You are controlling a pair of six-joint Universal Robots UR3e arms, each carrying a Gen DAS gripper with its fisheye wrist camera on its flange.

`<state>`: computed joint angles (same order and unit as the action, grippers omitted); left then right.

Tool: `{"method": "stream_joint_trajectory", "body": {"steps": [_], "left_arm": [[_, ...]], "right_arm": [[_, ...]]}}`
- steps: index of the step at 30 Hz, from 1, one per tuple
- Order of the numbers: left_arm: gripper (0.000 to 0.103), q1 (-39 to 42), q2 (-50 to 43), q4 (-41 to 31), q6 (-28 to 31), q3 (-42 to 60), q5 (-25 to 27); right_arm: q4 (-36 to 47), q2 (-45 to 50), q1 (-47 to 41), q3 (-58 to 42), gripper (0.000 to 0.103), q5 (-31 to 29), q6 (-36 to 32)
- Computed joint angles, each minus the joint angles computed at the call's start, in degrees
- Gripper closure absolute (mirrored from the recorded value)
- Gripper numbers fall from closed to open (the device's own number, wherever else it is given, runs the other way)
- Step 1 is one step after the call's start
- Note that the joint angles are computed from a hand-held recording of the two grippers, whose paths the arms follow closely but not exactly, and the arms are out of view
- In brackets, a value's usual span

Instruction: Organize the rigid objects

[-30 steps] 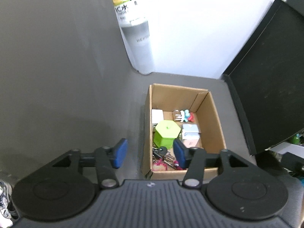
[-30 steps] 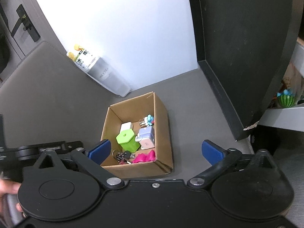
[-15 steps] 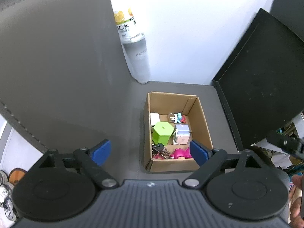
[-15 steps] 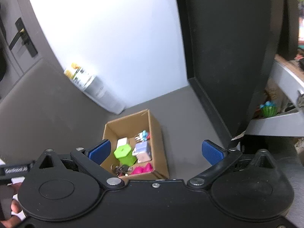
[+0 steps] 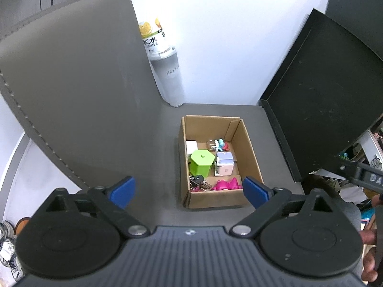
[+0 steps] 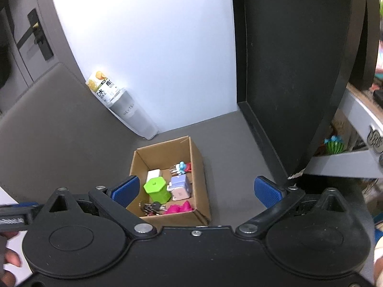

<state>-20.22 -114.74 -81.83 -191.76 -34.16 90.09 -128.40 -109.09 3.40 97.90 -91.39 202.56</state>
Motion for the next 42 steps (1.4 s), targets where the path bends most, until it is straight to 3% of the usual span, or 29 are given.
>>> {"method": "stream_joint_trajectory", "body": {"steps": [5,9,15,20,24,27,31,42], "left_arm": [[0.007,0.48,2.43,1.27,0.22,-2.54,-0.42],[0.006,0.46,3.54,1.54,0.71,-2.99,0.01],[0.006,0.12,4.4,0.6,1.31,-1.65,0.04],[0.006,-0.49,4.05,-0.08,1.54,-0.5,0.5],[0.006,-0.87,3.32,-2.02,1.58,1.2,0.96],[0.006,-0.2,3.64,-3.18,1.75,1.73,-1.37],[0.006,-1.69,2.29,-4.31,2.01,3.86,0.91],[0.006,-2.37,1.79,-4.87,1.99,4.06,1.11]], "right_arm": [[1.1,-0.34,-0.06,-0.01,0.0,2.0,-1.26],[2.64,0.6,1.66,-1.7,0.0,-0.19,-3.26],[4.47,-1.28,-0.39,-1.56,0.0,5.62,-6.66],[6.35,-0.64,1.07,-3.3,0.0,4.12,-6.42],[7.97,-2.06,-1.64,-2.87,0.0,8.47,-6.32],[8.53,-1.48,-0.16,-3.64,0.0,5.61,-6.56],[8.53,-2.28,-0.74,-2.96,0.0,6.11,-6.55],[8.68,-2.96,-1.03,-2.11,0.0,5.33,-5.96]]}}
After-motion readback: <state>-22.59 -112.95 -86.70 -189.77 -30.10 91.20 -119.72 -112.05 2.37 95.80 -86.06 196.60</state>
